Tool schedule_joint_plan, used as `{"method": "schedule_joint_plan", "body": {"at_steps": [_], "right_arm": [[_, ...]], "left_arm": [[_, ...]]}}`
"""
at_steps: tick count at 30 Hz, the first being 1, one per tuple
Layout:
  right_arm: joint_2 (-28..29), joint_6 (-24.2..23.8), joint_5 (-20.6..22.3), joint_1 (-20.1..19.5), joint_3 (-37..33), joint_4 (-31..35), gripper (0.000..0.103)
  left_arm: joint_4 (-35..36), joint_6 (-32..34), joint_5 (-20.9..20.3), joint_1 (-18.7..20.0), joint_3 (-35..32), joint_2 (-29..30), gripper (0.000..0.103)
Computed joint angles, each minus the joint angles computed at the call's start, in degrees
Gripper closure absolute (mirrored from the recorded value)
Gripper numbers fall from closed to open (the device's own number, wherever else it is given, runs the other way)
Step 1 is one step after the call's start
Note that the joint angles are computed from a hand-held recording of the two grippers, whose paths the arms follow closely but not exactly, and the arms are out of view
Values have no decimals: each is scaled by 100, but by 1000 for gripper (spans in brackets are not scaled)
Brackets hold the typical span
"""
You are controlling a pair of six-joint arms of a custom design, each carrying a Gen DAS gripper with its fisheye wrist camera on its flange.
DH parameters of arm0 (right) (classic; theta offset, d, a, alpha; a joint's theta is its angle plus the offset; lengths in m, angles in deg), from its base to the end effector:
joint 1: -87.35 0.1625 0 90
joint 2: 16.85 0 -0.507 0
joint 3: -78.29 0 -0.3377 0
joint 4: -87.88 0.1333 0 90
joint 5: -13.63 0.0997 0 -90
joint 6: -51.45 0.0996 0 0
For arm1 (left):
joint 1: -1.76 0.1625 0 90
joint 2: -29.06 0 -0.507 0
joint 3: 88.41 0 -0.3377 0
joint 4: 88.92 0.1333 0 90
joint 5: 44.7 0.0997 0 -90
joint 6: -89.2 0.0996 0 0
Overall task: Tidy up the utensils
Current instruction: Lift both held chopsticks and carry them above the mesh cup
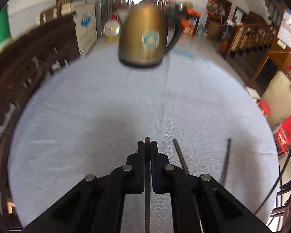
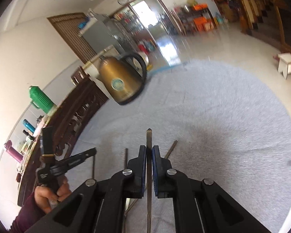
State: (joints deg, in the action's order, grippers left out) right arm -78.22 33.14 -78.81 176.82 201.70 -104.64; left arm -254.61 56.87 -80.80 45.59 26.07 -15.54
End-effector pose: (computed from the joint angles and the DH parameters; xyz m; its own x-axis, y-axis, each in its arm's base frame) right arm 0.1240 -0.5429 0.2983 -0.9504 -0.2039 0.2347 -0.3071 0.7337 -0.6061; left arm -0.2720 -0.5575 0.1531 -0.7785 -0.0572 -0.6251 0.3567 0.7792 -0.5154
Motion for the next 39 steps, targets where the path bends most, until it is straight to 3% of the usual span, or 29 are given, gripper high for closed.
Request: {"method": "schedule_joint_plan", "body": {"at_steps": [5, 10, 19, 29, 35, 39], "right_arm": [[-335, -303, -96, 298, 761, -1270, 96], [-600, -460, -353, 728, 1391, -2489, 96], [-904, -373, -959, 1702, 1644, -2836, 96], [-886, -441, -1395, 2679, 1845, -3136, 96], [-792, -308, -1391, 2911, 2157, -3319, 96], [-573, -293, -1470, 2962, 2363, -3550, 96]], "left_arm": [[-947, 155, 572, -640, 815, -505, 98], [-1298, -74, 1034, -1267, 1455, -1120, 98], [-1044, -569, 1521, -2243, 1903, -1891, 98], [-1893, -163, 2082, -3297, 2076, -1968, 98], [-2536, 367, 1835, -3469, 2042, -1714, 98], [-2340, -6, 1521, -3406, 2086, -1638, 98]]}}
